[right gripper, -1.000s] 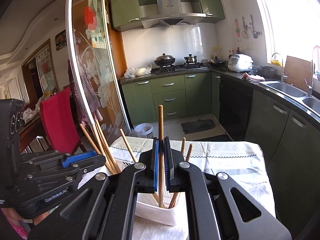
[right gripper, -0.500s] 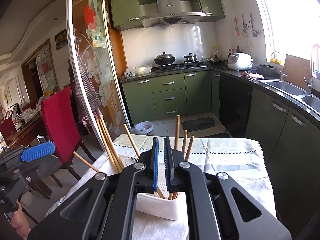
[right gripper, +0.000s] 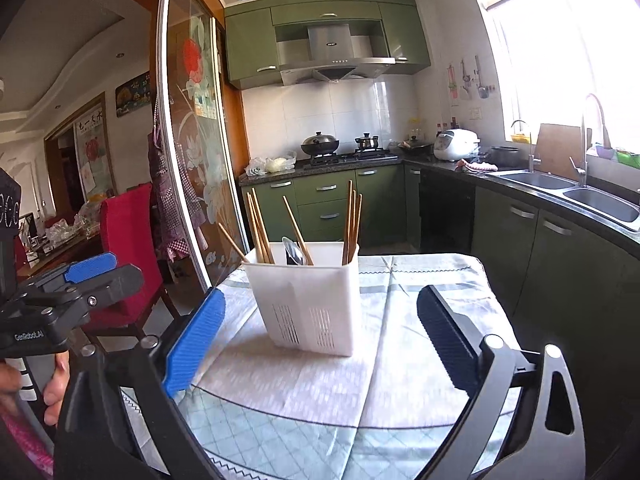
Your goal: Organize utensils
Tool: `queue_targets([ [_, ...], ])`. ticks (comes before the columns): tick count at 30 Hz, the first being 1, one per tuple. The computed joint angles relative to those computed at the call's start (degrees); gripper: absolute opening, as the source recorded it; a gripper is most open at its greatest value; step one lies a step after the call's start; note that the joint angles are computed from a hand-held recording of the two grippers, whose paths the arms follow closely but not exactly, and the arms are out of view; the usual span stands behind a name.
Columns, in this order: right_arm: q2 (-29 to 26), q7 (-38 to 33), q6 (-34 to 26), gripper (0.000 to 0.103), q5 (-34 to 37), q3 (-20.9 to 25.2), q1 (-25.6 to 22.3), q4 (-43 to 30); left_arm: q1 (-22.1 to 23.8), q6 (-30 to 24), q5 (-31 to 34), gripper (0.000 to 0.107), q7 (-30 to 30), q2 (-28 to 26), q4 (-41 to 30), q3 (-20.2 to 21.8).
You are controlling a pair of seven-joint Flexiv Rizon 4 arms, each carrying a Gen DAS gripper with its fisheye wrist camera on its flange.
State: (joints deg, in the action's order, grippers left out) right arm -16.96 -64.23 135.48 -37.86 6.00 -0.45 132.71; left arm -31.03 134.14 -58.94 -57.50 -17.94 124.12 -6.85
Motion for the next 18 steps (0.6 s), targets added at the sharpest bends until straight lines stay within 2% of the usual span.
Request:
queue_targets([
  [5,4.3,-10.2,3.7,0.098,13.4,0.1,4.0,8.4,-2.8,7.4,-2.2,0.096,-0.1,-0.1,3.7,-0.8],
  [7,5.1,-11.5,4.6,0.098,15.2,0.2,4.1,10.0,-4.1,9.7,-5.5,0.096,1.3,-0.6,3.7,-1.9],
  [10,6.2,-14.0,5.9,0.098,18.0,0.4,5.1,11.8,-3.7,8.3,-5.3,0.096,-0.3,0.9,5.1,-2.8],
  [14,6.5,-14.6,7.1,0.098,19.9,0.6,5.6,12.5,-4.4,9.0,-7.8,0.096,1.1,1.1,4.4,-3.3],
  [18,6.6,-16.0,5.5,0.098,22.3,0.4,6.7,11.7,-4.5,9.2,-9.1,0.096,2.3,0.9,3.6,-3.8],
])
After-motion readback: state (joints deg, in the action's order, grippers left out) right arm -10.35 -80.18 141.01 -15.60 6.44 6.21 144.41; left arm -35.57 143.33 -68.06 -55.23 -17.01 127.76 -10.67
